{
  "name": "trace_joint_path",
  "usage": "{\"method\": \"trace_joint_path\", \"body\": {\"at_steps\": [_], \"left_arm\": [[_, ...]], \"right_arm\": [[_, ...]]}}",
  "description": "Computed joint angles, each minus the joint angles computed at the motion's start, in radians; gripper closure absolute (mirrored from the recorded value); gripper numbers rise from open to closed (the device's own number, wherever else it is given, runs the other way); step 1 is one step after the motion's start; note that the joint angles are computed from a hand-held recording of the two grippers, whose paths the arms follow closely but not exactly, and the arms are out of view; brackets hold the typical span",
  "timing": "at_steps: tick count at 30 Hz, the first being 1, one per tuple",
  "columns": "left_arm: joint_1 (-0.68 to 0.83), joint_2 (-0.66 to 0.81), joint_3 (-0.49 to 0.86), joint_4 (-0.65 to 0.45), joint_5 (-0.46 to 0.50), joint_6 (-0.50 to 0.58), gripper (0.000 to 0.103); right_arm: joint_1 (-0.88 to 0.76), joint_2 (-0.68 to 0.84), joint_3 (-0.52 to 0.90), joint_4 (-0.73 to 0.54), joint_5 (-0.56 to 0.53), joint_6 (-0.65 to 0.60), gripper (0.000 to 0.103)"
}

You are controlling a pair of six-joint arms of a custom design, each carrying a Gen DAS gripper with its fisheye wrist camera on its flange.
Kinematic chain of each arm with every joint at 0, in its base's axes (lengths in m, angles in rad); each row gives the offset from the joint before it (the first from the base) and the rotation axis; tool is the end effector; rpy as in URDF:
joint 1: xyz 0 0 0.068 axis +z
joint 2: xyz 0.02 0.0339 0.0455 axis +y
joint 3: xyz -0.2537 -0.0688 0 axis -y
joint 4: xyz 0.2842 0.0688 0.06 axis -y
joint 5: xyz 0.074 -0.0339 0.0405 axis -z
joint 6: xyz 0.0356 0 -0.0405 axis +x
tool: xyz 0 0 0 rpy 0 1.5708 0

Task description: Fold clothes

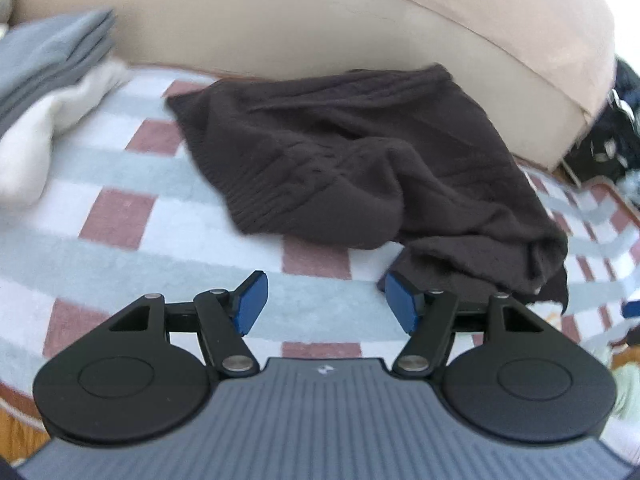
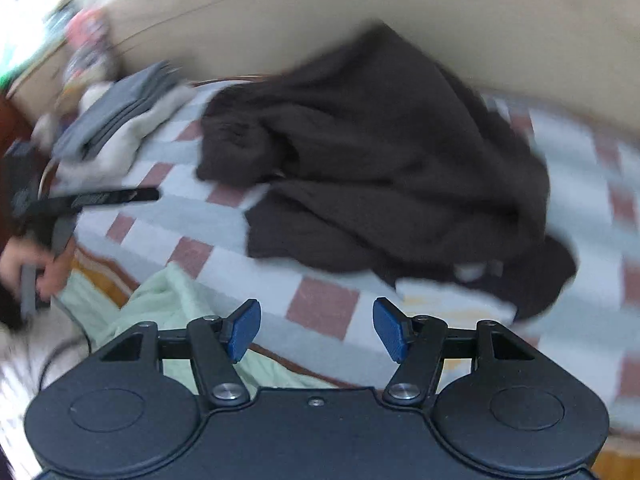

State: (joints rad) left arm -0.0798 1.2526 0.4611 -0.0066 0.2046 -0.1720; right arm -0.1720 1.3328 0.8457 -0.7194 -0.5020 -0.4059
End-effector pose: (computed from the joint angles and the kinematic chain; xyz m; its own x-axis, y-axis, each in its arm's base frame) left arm 0.2576 -0.0279 0.1165 -0.7408 -0.1089 -0.6629 0.0940 0.9603 -0.2628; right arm 0.2757 -0.0305 0.1817 -0.8383 -0.2057 -0.5049 -0.3808 0.8836 0.2724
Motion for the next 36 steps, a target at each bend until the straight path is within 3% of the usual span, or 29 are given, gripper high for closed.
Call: {"method": "trace_joint_path", "body": {"at_steps": [3, 8, 12, 15, 16, 21, 25, 28, 31, 34, 36], "left_arm": [[-0.097, 0.049, 0.029, 0.012, -0.041, 0.012, 0.038], [-0.250, 0.259, 0.146, 0.095, 0.003, -0.095, 0.037], [-0.372, 0.408, 0.263, 0.067, -0.089, -0.185, 0.037], [-0.424, 0.396, 0.232, 0.048, -0.148, -0.261, 0.037], [-0.440, 0.386, 0.216, 0.044, -0.164, -0.288, 0.037], [-0.496, 0.315, 0.154, 0.026, -0.292, -0.369, 0.037], [-0.460, 0.322, 0.196, 0.041, -0.442, -0.313, 0.037], [-0.387, 0.379, 0.257, 0.046, -0.468, -0.211, 0.037], [-0.331, 0.452, 0.294, 0.105, -0.503, -0.156, 0.037], [-0.337, 0.551, 0.333, 0.189, -0.632, -0.154, 0.034], [-0.327, 0.584, 0.354, 0.203, -0.605, -0.150, 0.032]], "right_arm": [[-0.046, 0.128, 0.015, 0.044, -0.035, 0.023, 0.036], [-0.063, 0.205, -0.003, 0.153, -0.072, 0.102, 0.036], [-0.034, 0.165, -0.045, 0.362, -0.028, 0.205, 0.036], [-0.050, 0.218, -0.060, 0.558, -0.040, 0.192, 0.036], [-0.060, 0.255, -0.035, 0.567, -0.041, 0.174, 0.036], [-0.112, 0.422, 0.102, 0.575, -0.056, 0.089, 0.036], [-0.151, 0.559, 0.241, 0.579, 0.028, 0.098, 0.036], [-0.192, 0.689, 0.401, 0.498, 0.032, 0.163, 0.035], [-0.233, 0.843, 0.604, 0.330, -0.065, 0.254, 0.032], [-0.247, 0.931, 0.668, 0.280, -0.159, 0.402, 0.024], [-0.256, 0.986, 0.701, 0.268, -0.224, 0.509, 0.024]]}}
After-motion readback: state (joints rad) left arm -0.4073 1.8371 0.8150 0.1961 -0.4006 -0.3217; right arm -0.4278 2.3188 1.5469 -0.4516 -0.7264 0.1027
